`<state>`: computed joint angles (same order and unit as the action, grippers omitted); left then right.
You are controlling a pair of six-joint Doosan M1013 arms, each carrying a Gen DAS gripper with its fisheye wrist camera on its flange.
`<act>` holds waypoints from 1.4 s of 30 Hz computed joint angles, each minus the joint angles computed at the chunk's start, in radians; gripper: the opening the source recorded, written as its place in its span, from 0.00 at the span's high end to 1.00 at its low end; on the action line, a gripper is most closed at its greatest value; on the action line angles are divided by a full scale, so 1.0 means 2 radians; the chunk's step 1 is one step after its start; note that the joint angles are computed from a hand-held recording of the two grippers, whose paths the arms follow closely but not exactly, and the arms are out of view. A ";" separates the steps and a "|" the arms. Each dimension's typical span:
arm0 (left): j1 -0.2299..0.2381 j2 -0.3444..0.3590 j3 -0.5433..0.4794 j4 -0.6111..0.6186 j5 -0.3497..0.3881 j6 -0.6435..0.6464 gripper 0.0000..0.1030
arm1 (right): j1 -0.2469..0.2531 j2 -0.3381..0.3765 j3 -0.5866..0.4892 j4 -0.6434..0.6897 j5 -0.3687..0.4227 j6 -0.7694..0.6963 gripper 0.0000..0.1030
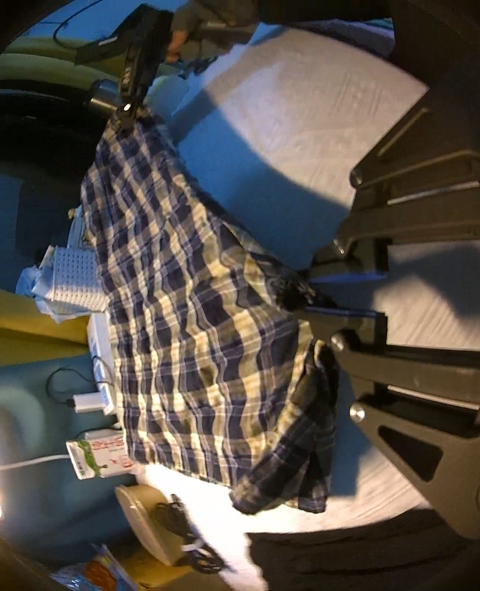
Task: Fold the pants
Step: 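Grasp the pants edge with the left gripper while the right gripper holds the waistband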
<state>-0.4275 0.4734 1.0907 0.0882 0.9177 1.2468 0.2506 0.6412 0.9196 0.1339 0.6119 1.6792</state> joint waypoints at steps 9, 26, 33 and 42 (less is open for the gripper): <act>0.008 -0.055 0.069 -0.030 -0.025 -0.076 0.88 | -0.006 -0.003 0.012 0.003 0.008 -0.011 0.70; 0.037 -0.023 0.028 0.057 -0.003 -0.115 0.84 | 0.001 -0.015 0.031 -0.053 -0.014 0.056 0.44; 0.043 -0.023 0.038 0.051 0.001 -0.140 0.79 | 0.006 -0.024 0.043 -0.072 -0.028 0.069 0.34; 0.044 -0.012 0.015 0.071 0.000 -0.147 0.57 | 0.014 -0.035 0.055 -0.071 -0.042 0.046 0.31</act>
